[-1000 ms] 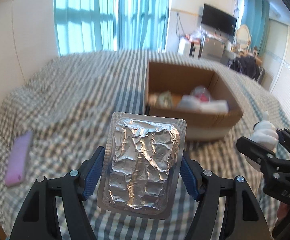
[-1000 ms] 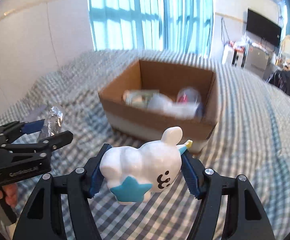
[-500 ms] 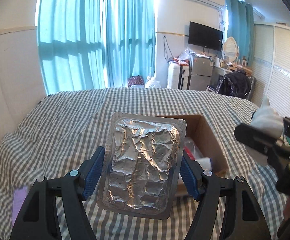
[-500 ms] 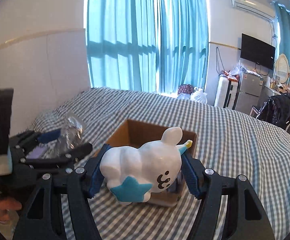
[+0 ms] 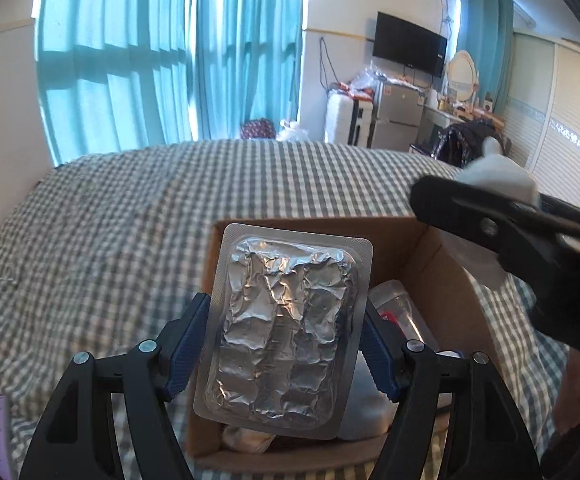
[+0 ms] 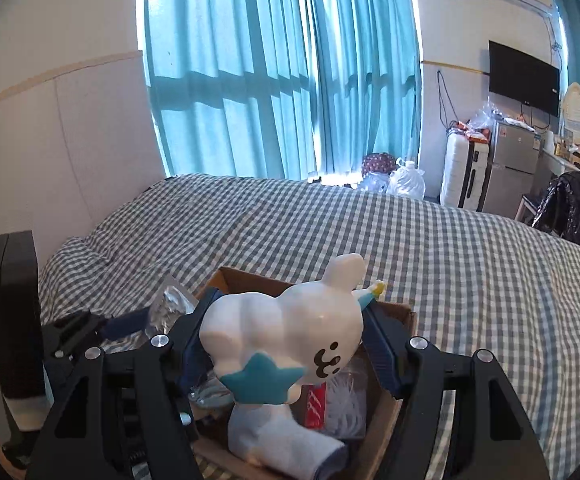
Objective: Organize objects
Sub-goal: 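Carry the foil pack and figurine into the cardboard box and open both grippers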
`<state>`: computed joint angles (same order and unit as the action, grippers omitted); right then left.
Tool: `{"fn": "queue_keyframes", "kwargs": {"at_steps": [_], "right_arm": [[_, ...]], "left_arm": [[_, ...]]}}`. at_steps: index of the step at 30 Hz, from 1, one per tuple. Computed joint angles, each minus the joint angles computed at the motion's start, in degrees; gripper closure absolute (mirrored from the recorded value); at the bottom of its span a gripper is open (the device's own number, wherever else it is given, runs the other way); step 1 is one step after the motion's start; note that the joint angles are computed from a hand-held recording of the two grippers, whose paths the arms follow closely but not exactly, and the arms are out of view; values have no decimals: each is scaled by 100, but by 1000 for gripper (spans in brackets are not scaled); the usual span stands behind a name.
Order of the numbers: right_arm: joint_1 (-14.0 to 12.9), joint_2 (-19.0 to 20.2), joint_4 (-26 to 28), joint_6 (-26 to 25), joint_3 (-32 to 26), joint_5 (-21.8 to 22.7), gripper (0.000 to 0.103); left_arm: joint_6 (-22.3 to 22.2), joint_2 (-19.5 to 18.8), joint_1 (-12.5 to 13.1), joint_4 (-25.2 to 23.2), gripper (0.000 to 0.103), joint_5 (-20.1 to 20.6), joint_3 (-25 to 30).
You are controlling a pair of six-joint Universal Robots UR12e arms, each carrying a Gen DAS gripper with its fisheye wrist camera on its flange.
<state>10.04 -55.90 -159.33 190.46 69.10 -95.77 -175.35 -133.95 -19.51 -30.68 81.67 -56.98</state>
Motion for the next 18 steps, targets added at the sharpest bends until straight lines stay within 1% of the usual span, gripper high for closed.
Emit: {"fn": "queue_keyframes", "kwargs": {"at_steps": [6,10,11,13,15,16,17,18], "right_arm": [[-55,212,272,112,-240,-18,36],[-79,290,378,180,-288,56,36],[-84,306,419,208,-312,75,36],[-85,327,492,281,-343,76,36],[-77,313,473,319,-308,48,35],[-57,304,430,338,-286,-67,32],[-36,302,382,346,-277,-183,26],[-21,301,327,341,-274,-266,24]], "left_arm": [[99,-220,-6,-129,31,-124,221],[350,-264,-31,-63,29,-43,216],[434,-266,-30,-57,28,-83,207],[546,-251,-20,-51,24,-157,171],[568,-242,-24,24,11,-111,136],[532,-224,-17,49,10,-128,108],[514,-216,-8,34,7,-183,107],[506,-212,6,13,5,-240,114]]}}
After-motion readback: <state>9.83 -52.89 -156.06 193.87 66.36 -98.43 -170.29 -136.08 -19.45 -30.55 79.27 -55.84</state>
